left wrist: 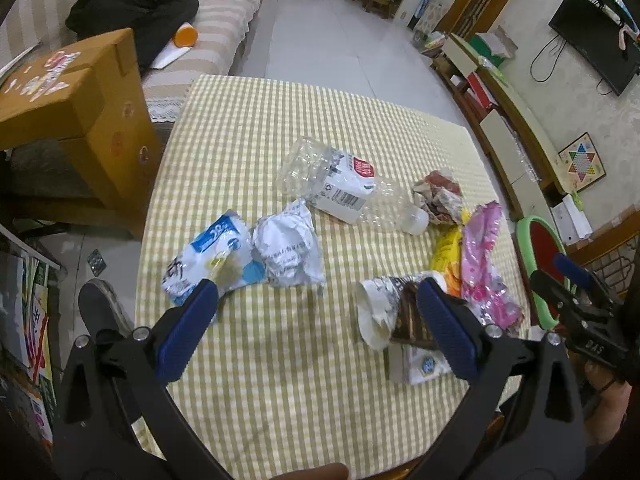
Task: Collect trash
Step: 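Move both tools back over the table toward the remaining trash, then grasp the crumpled white paper with the left tool while the right tool grasps the pink wrapper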
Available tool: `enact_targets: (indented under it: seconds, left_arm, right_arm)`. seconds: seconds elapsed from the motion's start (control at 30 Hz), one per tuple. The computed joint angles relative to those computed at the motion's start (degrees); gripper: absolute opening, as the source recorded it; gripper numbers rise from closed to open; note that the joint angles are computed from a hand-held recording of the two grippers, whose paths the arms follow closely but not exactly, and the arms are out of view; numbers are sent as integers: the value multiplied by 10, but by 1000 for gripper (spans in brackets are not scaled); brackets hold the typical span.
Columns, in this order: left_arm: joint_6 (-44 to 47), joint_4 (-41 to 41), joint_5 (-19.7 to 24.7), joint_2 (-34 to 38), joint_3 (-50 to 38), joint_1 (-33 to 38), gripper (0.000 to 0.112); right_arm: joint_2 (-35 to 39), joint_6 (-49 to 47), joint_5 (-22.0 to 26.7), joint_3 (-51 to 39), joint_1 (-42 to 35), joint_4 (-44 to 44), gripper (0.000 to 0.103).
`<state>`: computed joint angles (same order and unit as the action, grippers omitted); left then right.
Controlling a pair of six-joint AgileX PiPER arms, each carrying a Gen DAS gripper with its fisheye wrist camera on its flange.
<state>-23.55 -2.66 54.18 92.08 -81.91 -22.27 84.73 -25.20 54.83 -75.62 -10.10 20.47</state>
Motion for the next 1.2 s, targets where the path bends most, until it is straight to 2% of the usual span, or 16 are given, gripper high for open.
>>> enact_targets:
  seconds: [0.27, 0.53, 0.63, 0.7, 0.73, 0.8, 0.87, 1.0, 1.2]
  left_arm:
    - [6, -7, 1, 72, -43, 12, 97]
    - [2, -1, 6, 120, -61, 12, 80]
    - [3, 3, 9, 130, -65, 10, 70]
    - [2, 10, 10, 133, -66, 6, 64]
    - [3, 12, 9, 132, -64, 4, 58]
    - [6, 9, 10, 135, -63, 1, 49]
    - [-1, 24, 9, 134, -59, -5, 45]
    - [-6, 27, 5, 128, -56, -5, 40]
    - [-19, 42, 10, 112, -64, -10, 38]
  right_arm:
    - [70, 12, -15, -25, 18, -4, 93]
    - [119, 27, -14, -48, 27, -4, 84]
    - [135, 31, -11, -51, 25, -6, 70]
    - [141, 30, -5, -52, 21, -1, 56]
    - [141, 30, -9, -48, 21, -4, 54]
    - [139, 24, -10, -47, 18, -2, 45]
    - [139, 21, -7, -50, 15, -1, 35]
    - [138, 7, 2, -51, 7, 11, 28]
    - [116, 0, 10, -46, 6, 21, 25]
